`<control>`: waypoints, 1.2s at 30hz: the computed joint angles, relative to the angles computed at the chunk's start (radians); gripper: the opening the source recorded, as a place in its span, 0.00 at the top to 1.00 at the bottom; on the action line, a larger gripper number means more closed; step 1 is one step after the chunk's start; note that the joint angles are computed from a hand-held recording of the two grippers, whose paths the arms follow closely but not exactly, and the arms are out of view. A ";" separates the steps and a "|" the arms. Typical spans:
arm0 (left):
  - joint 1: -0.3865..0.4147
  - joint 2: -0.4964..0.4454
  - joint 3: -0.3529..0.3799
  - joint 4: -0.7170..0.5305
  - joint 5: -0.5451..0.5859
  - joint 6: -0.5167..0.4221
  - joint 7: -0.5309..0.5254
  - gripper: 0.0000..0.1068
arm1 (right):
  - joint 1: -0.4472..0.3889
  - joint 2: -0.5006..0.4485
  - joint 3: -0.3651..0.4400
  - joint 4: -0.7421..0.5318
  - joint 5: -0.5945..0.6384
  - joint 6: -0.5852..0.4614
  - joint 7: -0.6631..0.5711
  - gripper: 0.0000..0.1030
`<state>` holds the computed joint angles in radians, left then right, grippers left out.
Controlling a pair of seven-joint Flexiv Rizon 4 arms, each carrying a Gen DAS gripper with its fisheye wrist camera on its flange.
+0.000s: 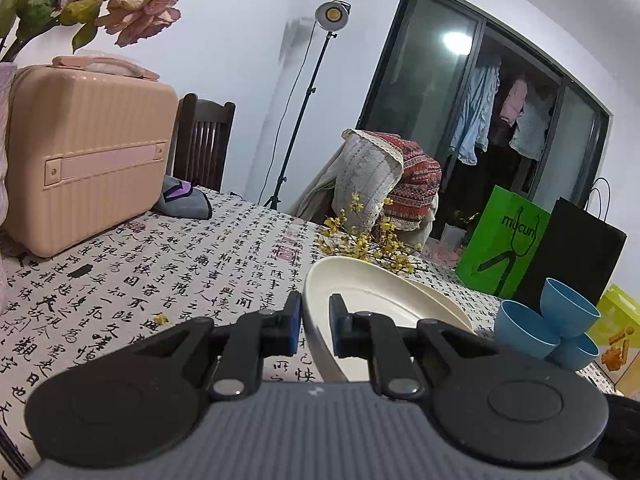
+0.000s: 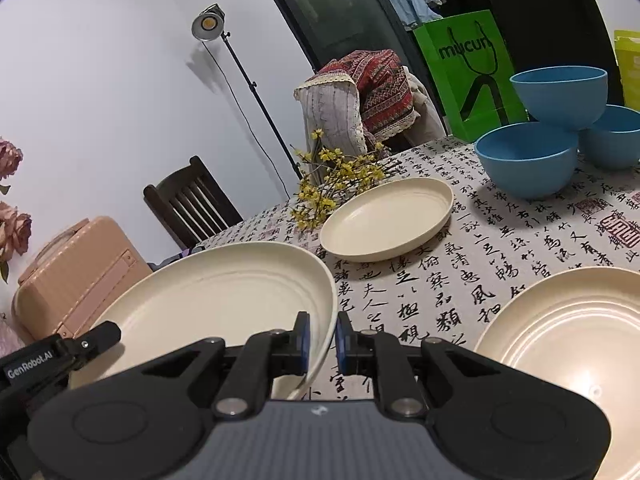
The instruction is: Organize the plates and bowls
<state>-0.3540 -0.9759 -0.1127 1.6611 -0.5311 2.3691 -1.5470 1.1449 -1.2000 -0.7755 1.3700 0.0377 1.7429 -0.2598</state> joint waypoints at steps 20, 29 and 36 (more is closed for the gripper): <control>-0.025 -0.015 -0.010 -0.027 0.015 0.000 0.001 0.87 | 0.055 0.006 -0.056 0.099 0.109 0.057 -0.046 0.87; -0.039 -0.019 -0.016 -0.039 0.025 0.007 0.010 0.87 | 0.076 0.007 -0.073 0.138 0.163 0.081 -0.071 0.87; -0.045 -0.027 -0.023 -0.051 0.034 0.002 0.008 0.87 | 0.095 0.005 -0.088 0.170 0.209 0.097 -0.084 0.87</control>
